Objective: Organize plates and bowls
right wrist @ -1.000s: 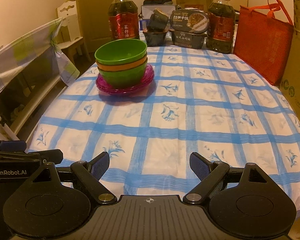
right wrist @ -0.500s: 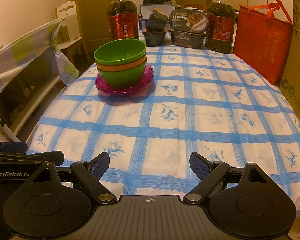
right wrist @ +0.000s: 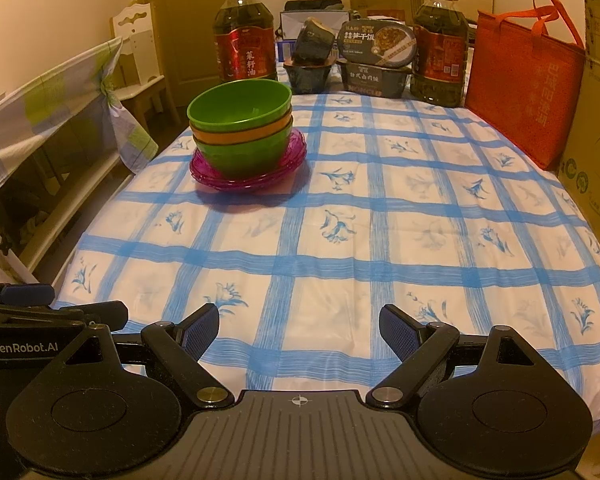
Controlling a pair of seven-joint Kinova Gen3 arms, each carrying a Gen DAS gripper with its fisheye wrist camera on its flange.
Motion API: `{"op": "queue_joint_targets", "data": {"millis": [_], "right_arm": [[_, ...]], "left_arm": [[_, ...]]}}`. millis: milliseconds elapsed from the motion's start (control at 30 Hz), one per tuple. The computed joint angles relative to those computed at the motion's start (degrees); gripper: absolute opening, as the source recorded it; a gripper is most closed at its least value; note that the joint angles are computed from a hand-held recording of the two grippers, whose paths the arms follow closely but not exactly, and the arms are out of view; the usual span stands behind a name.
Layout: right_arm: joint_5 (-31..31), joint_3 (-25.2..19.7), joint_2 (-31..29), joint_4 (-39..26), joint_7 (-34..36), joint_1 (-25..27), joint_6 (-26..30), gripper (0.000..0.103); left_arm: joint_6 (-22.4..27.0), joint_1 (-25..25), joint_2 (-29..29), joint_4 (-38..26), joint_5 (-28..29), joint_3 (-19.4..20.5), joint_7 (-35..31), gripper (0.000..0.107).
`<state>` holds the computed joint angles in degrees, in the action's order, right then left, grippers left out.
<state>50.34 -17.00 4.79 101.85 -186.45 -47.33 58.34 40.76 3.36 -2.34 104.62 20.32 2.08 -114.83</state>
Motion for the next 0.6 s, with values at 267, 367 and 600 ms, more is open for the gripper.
{"op": "queue_joint_targets", "data": {"millis": [267, 367, 600], "right_arm": [[-0.01, 0.0, 0.0, 0.03, 0.05, 0.03, -0.03, 0.087], [-0.24, 0.05, -0.06, -0.06, 0.33, 0.12, -0.02, 0.087], [-0.25, 0.08, -0.08, -0.09, 0.52, 0.26, -0.02, 0.087]], "left_arm": [[-0.01, 0.04, -0.07, -0.01, -0.03, -0.05, 0.13, 0.096], [0.06, 0.03, 0.03, -0.24, -0.09, -0.04, 0.15, 0.096], [0.28, 0.03, -0.01, -0.35, -0.1, 0.0, 0.36, 0.096]]}}
